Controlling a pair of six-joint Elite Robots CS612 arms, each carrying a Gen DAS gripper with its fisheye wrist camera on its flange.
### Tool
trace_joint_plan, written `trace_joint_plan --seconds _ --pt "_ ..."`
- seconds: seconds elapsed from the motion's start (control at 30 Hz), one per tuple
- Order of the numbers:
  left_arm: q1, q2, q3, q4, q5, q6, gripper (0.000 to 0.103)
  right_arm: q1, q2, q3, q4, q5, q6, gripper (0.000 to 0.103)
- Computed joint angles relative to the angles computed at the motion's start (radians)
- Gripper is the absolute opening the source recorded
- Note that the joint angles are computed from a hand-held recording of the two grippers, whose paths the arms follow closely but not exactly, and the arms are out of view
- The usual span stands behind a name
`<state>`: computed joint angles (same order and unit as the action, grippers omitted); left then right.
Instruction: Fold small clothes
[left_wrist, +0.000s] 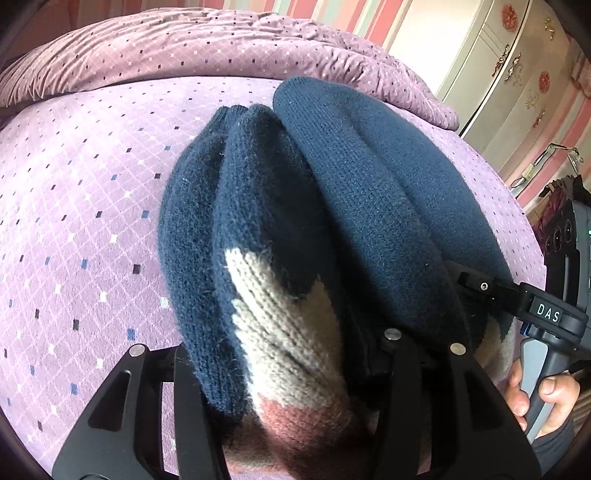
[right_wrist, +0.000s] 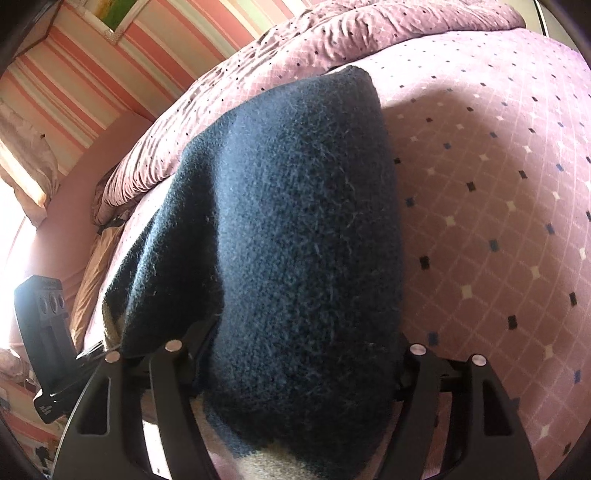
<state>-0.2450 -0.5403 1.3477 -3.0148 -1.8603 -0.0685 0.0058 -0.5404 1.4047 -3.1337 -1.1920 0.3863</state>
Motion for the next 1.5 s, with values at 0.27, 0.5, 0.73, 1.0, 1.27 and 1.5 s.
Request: trace_joint_plan --seconds 0.27,0.5,0.73,1.0,1.27,1.5 --pt "0.006 -0.004 0.042 -0.083 0.004 -0.014 0.054 -0.002 0.004 0.009 -0.035 -0.008 0.021 0.071" --pt "0.012 -0.007 0.014 -0.041 -0.012 -0.030 0.066 -0.017 0.006 -0.005 0.002 0.046 0.069 0.074" --pt "0.053 -0.063 0.066 -0.097 -0.013 -0.008 0.088 -0.015 -0.026 0.012 0.033 0.048 0.053 0.077" --pt "0.070 -0.125 0.112 -0.097 -0.021 0.044 0.100 -0.013 -0.058 0.055 0.018 -0.005 0.068 0.083" --pt "0.054 -0.140 0.135 -0.116 -0.036 0.053 0.100 0.034 -0.132 0.152 -0.184 -0.301 -0.087 0.101" --pt "0.049 -0.144 0.154 -0.105 0.022 0.080 0.100 0.095 -0.130 0.147 -0.241 -0.402 -0.268 0.101"
